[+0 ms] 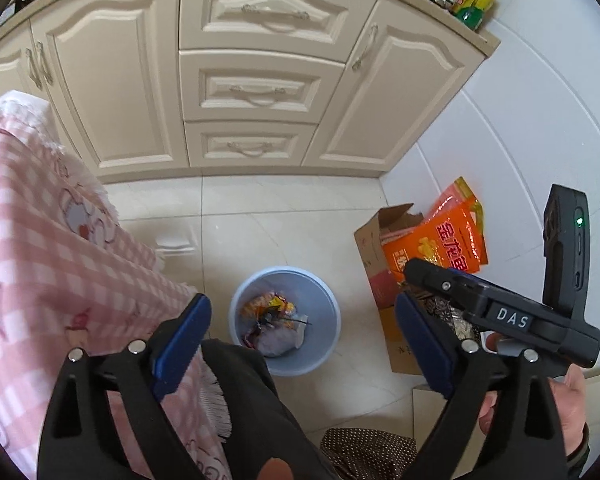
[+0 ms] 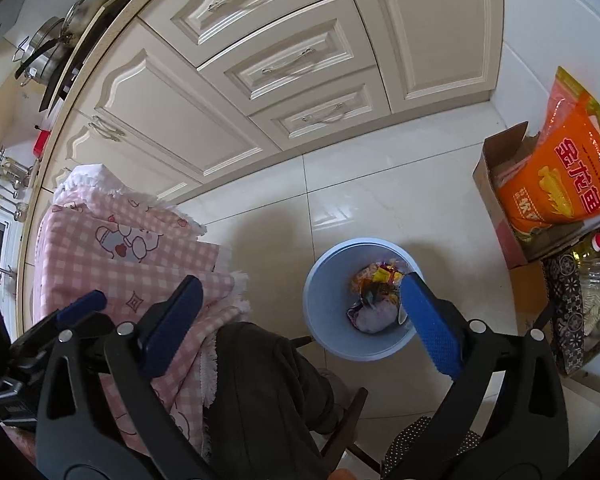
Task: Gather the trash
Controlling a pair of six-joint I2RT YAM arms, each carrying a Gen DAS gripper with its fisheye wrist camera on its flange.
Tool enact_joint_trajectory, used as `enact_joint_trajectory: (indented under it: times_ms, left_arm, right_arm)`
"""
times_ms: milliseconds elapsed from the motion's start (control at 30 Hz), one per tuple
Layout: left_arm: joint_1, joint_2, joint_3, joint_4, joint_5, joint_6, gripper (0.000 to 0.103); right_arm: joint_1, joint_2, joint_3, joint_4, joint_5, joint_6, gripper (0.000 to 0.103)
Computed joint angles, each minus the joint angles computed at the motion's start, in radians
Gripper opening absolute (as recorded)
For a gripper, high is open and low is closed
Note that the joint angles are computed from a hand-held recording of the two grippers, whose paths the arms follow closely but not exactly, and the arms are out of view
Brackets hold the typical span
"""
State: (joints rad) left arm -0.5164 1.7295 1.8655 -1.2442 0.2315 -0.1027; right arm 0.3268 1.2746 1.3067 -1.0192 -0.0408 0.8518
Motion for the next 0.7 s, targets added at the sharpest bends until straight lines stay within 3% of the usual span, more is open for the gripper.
enact_joint_trajectory:
  times_ms: [333, 567, 700]
  left_arm:
    - [0.017, -0.085, 0.05, -0.033, -0.029, 0.006, 0.094]
    - [0.071, -0.169, 0.15, -0.094, -0.062, 0.046, 0.095]
    - [0.146, -0.209, 0.227, -0.138, -0.087, 0.093, 0.096]
  right_arm:
    - [0.093, 0.053, 0.18, -0.09, 0.079, 0.015, 0.097]
    - [0.208, 0.163, 0.459, -0.204, 0.172, 0.019, 0.097]
    - [0.299, 0.289, 0.715, -0.283, 0.234, 0.016, 0.097]
